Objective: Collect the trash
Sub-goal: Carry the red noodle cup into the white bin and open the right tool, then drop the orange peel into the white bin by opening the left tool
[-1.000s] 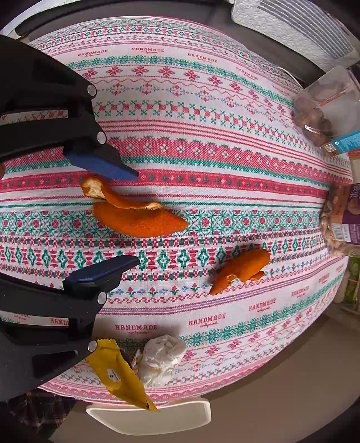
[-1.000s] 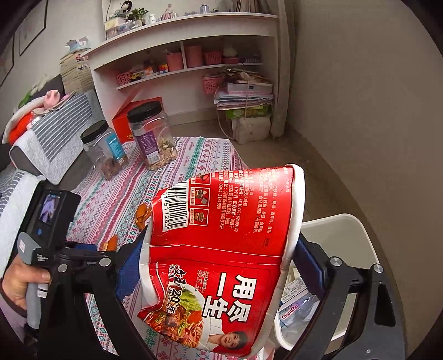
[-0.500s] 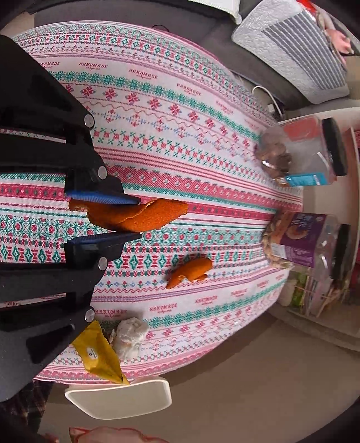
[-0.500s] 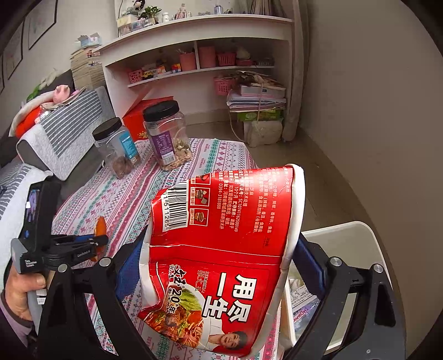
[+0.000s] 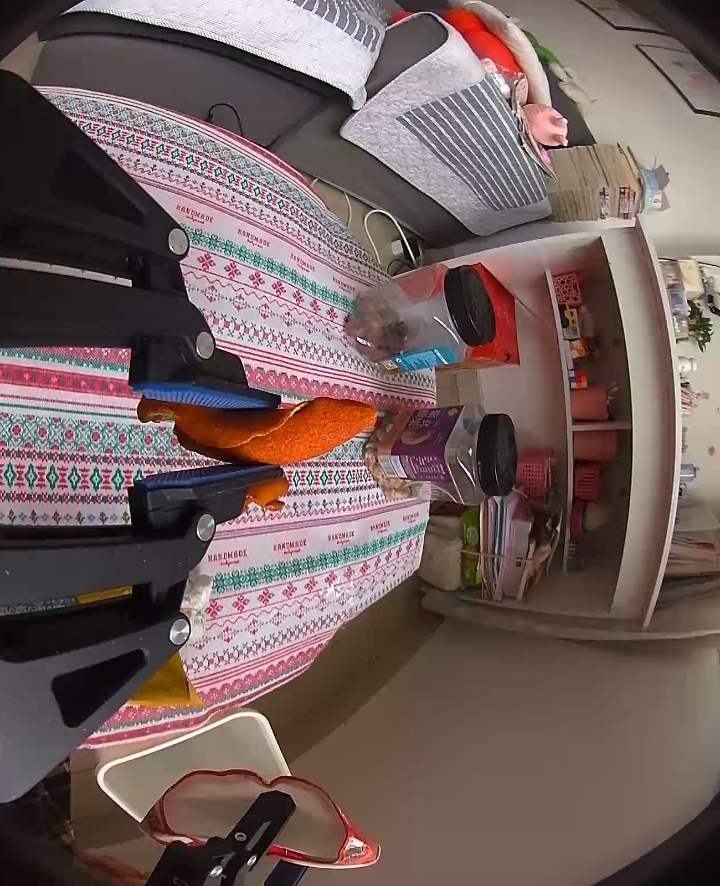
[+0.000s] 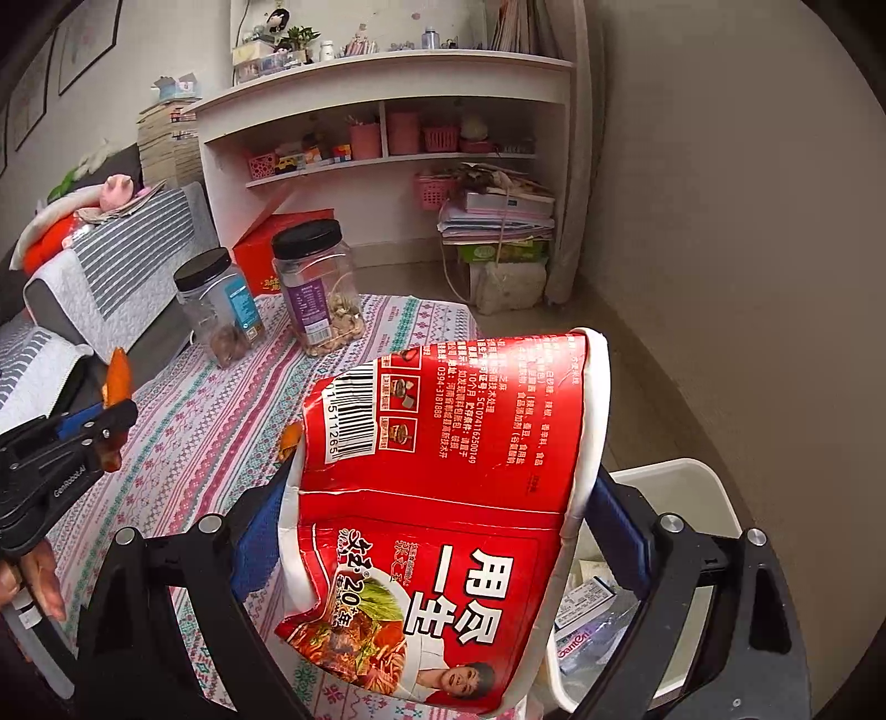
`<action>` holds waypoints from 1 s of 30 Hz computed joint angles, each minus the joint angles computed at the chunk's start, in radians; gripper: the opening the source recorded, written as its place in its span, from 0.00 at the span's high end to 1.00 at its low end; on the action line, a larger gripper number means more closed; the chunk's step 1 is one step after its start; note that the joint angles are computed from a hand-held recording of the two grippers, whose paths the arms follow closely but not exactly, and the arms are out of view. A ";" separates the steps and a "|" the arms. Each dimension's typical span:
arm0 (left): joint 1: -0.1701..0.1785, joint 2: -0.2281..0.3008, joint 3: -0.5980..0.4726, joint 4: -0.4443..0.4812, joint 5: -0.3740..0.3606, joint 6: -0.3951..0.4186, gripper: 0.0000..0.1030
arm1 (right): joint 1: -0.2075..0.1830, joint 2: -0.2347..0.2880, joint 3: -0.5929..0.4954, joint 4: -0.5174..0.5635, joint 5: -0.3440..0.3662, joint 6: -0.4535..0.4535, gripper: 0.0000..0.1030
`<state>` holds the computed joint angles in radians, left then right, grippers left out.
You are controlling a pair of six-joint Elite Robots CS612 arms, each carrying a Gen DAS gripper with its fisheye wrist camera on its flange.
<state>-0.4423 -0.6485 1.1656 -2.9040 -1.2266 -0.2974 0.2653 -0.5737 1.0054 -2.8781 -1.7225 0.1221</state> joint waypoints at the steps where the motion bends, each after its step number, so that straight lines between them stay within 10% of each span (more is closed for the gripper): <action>1: -0.003 0.000 -0.001 -0.002 -0.004 0.000 0.81 | -0.004 -0.005 0.008 -0.003 -0.006 0.007 0.14; 13: -0.049 0.014 -0.052 0.008 -0.091 0.053 0.81 | -0.049 -0.072 0.121 -0.047 -0.192 0.149 0.10; 30: -0.120 0.175 -0.364 0.264 -0.445 0.016 0.74 | -0.100 -0.160 0.288 -0.081 -0.373 0.425 0.07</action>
<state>-0.5622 -0.4739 0.8013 -2.6404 -1.6715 -0.2811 0.1655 -0.7337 1.2933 -2.9591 -2.0953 0.5473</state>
